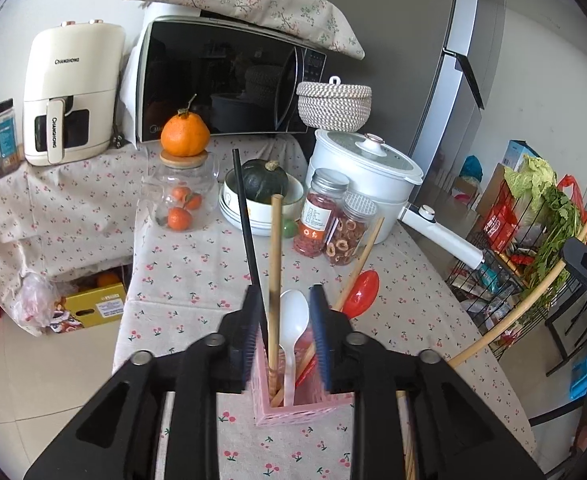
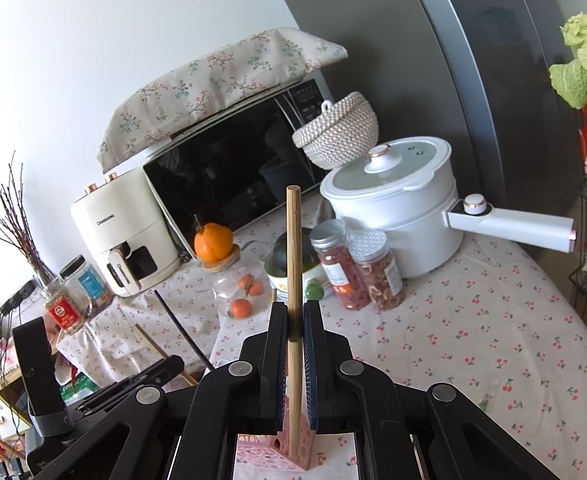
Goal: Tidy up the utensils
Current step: 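Lower the wooden chopstick into the pink basket with the left tool while the right carries its chopstick, then insert the wooden chopstick into the pink basket with the right tool and open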
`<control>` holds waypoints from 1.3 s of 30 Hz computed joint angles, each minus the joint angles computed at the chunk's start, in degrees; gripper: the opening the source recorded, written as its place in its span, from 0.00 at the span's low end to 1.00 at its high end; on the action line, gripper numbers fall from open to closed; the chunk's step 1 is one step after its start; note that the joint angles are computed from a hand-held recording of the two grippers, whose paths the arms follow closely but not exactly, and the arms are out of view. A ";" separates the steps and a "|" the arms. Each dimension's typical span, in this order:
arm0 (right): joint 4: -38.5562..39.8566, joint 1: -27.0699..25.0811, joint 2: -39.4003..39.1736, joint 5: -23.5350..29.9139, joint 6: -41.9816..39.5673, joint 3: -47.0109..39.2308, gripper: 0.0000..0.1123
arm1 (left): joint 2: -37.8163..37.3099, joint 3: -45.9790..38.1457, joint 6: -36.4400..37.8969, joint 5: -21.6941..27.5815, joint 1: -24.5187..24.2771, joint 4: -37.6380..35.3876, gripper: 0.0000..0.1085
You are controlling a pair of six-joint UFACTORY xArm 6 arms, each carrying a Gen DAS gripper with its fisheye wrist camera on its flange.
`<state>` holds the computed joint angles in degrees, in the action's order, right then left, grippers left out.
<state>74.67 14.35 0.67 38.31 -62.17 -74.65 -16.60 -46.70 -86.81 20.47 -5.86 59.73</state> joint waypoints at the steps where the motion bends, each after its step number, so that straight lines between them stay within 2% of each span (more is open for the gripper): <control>1: 0.46 0.12 -0.05 0.06 -0.25 -0.05 0.05 | -0.58 0.37 -1.06 0.32 -0.16 0.32 0.64; 2: 0.94 0.24 -0.08 0.11 -0.55 -0.11 0.05 | -1.36 0.83 -2.84 0.69 -0.32 1.36 0.73; 7: 2.71 1.51 0.03 -0.41 -1.66 -0.53 0.06 | -5.48 4.08 1.71 3.19 -1.36 -5.68 0.85; 10: 3.61 2.39 0.42 -0.75 -2.14 -0.71 0.05 | -8.15 7.18 4.39 3.35 -1.34 -9.70 0.88; 12: 3.90 3.18 0.67 -1.50 -2.22 -0.72 0.05 | -9.18 8.26 7.16 5.32 -1.86 -12.53 0.89; 16: 4.56 4.83 1.19 -3.34 -2.65 -0.67 0.06 | -11.15 10.46 8.78 8.15 -2.78 -13.32 0.95; 20: 3.09 7.10 1.90 -7.06 -3.01 -0.62 0.06 | -12.44 12.12 10.90 9.70 -3.27 -14.95 0.95; 25: -3.98 10.20 4.15 -11.44 0.82 -1.05 0.06 | -12.51 12.80 13.36 10.94 -3.57 -16.31 0.95; 34: -12.82 12.32 8.23 -13.25 8.07 -2.53 0.06 | -13.16 13.22 13.86 10.87 -3.45 -16.53 0.95; 39: -13.96 12.10 8.90 -12.92 9.86 -2.83 0.13 | -13.36 13.04 12.65 11.36 -4.10 -15.15 0.95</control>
